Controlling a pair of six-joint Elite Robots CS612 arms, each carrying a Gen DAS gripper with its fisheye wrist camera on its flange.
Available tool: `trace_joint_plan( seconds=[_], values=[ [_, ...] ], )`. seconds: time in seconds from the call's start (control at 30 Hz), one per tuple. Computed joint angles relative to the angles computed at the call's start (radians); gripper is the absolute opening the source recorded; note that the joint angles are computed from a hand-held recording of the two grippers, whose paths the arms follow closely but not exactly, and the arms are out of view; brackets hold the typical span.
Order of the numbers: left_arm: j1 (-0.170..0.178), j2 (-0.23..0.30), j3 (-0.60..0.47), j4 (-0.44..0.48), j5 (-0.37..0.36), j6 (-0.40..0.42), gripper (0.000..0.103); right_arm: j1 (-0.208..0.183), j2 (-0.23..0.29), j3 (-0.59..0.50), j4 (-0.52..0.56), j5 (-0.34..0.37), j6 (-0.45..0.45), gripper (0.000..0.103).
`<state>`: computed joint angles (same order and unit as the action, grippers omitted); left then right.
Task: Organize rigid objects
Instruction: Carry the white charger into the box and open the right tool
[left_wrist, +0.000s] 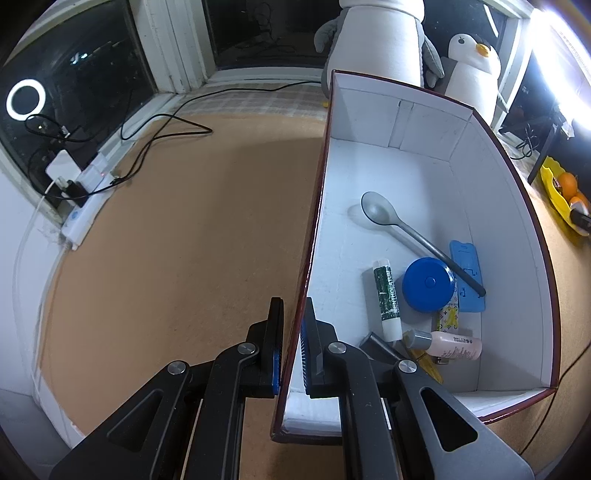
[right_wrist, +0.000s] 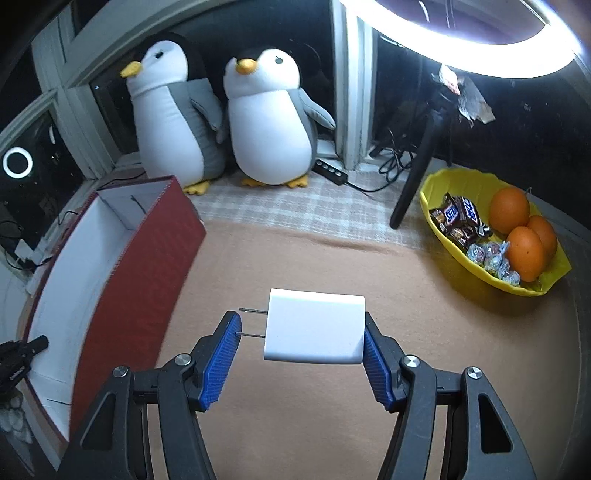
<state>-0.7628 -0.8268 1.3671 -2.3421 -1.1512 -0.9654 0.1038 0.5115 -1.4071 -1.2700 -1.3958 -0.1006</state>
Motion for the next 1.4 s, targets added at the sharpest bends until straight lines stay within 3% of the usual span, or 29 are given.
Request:
trace_joint_plan(
  seconds=[0.5, 0.87, 1.4],
  values=[
    [0.006, 0.002, 0.012, -0.061, -0.006, 0.041, 0.007, 0.075, -0.008, -0.076, 0.028, 0.119, -0.103, 0.059],
    [0.008, 0.005, 0.019, -0.086, -0.012, 0.055, 0.007, 0.140, -0.004, -0.074, 0.042, 0.120, -0.239, 0.059],
    [0.008, 0.007, 0.021, -0.085, -0.015, 0.049, 0.006, 0.169, 0.003, -0.050, 0.072, 0.126, -0.271, 0.059]
  ],
)
